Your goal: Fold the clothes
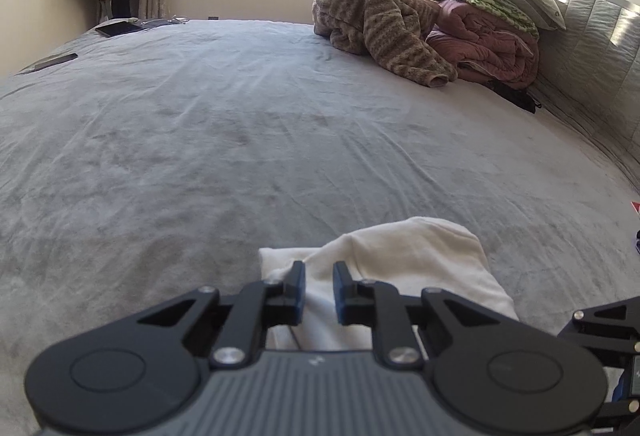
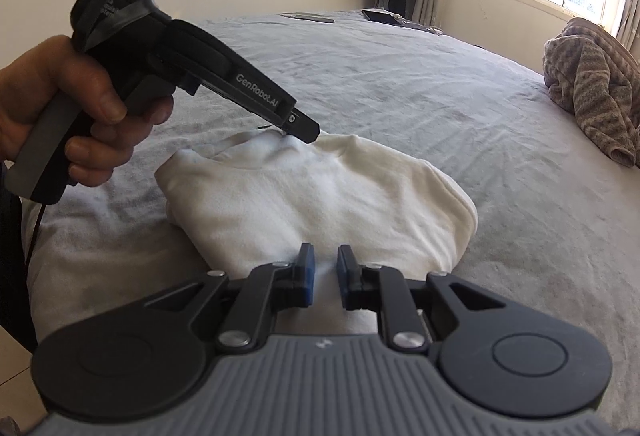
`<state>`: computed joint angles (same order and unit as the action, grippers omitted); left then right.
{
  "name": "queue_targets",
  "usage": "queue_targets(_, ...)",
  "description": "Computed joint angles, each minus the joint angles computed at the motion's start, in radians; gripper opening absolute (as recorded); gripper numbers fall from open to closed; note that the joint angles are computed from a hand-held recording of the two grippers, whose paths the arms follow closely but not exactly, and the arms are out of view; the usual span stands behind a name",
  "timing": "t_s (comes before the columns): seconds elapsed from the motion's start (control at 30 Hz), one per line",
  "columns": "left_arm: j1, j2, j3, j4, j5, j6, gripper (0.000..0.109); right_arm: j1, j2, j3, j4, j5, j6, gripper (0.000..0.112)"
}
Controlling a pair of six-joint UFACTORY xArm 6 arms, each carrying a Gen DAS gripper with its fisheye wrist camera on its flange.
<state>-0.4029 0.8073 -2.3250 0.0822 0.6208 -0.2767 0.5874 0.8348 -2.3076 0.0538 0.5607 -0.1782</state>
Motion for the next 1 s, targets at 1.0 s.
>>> queue_targets(1.0,-0.021,-0.321,0.595,-0.112,-0.307,0.155,0.016,-0.013,-0.017,0.000,0.082,0.029,-0.086,0.019)
